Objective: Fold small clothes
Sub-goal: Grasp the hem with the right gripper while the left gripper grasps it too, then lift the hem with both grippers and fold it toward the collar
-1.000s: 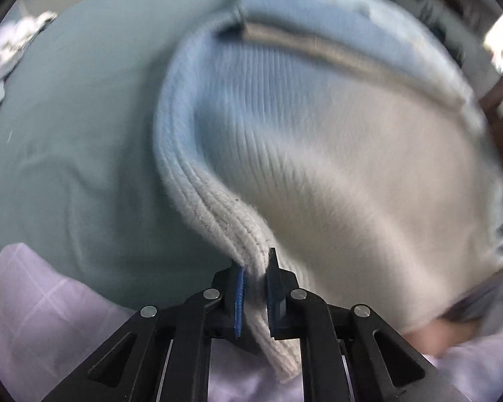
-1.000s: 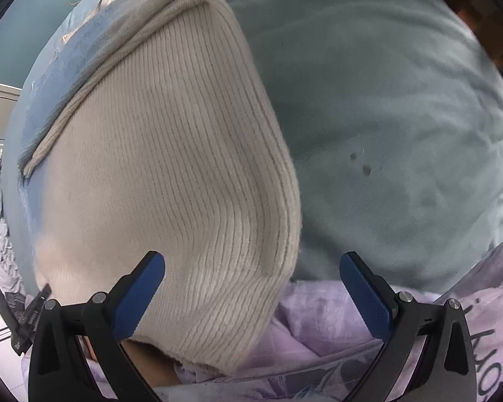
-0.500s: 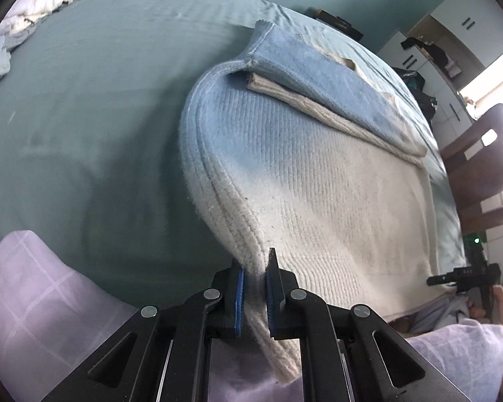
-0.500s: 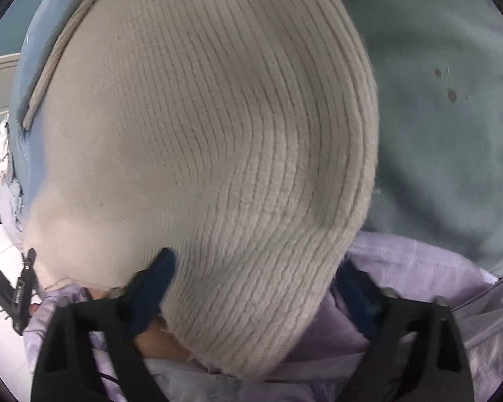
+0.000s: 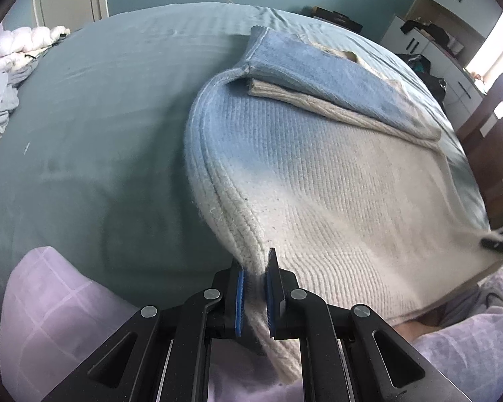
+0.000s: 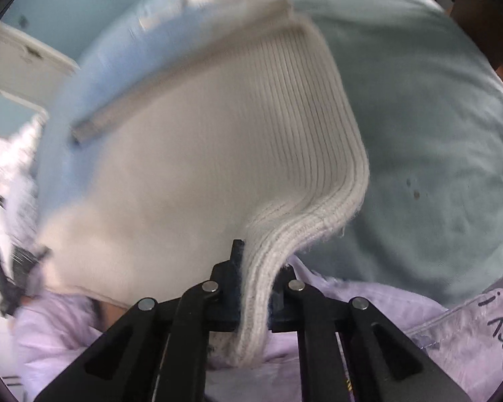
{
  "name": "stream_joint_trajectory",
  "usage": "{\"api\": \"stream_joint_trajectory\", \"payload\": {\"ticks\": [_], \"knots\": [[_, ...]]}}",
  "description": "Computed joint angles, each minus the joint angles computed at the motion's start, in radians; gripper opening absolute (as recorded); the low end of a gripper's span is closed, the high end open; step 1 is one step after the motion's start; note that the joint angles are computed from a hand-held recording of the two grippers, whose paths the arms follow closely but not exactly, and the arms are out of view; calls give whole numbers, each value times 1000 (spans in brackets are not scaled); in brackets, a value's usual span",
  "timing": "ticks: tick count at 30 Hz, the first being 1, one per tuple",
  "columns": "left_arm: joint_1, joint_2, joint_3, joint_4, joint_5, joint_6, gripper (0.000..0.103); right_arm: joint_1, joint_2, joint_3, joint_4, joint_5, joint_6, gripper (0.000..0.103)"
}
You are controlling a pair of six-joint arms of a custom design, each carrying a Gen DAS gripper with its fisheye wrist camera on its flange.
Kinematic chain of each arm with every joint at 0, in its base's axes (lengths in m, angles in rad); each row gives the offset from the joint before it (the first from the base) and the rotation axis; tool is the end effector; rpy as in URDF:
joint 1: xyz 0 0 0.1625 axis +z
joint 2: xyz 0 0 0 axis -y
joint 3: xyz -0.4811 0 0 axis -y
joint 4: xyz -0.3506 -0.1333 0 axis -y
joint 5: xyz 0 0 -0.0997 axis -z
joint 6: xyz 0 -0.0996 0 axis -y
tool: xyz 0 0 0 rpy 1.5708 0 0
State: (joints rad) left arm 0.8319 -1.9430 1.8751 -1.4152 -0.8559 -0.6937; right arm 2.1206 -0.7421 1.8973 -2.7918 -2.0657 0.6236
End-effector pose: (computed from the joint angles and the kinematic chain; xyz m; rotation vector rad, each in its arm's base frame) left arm -0.0334 -0.3315 0.5508 0.0973 2.4944 -0.5295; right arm 0.3876 -0.4678 0.0860 -0.1233 -2.7263 0.4565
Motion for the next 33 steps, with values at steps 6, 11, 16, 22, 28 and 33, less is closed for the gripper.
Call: {"api": "stream_joint_trajectory", "payload": {"ticks": [6,11,16,22,28,33], "knots": [[-17,-13,-2,-13,16,-6,10,52,7,84,-340,-9,8,5],[-49,-50,-27,-119,7,30,9,107,16,38,-482,-51,-69,5],[-47,-60,-84,-258,-39,37,8,135,20,27,-664,-47,-96,4],[-167,-87,-179,-142,-4,-61,8,170,4,51,-781,-48,-124,4],[-349,-119,-302,89,11,-239,8,209,-38,84,-796,-57,-122,4],[-518,-124,-416,368,0,-455,8,234,-94,123,-725,-50,-77,4]]}}
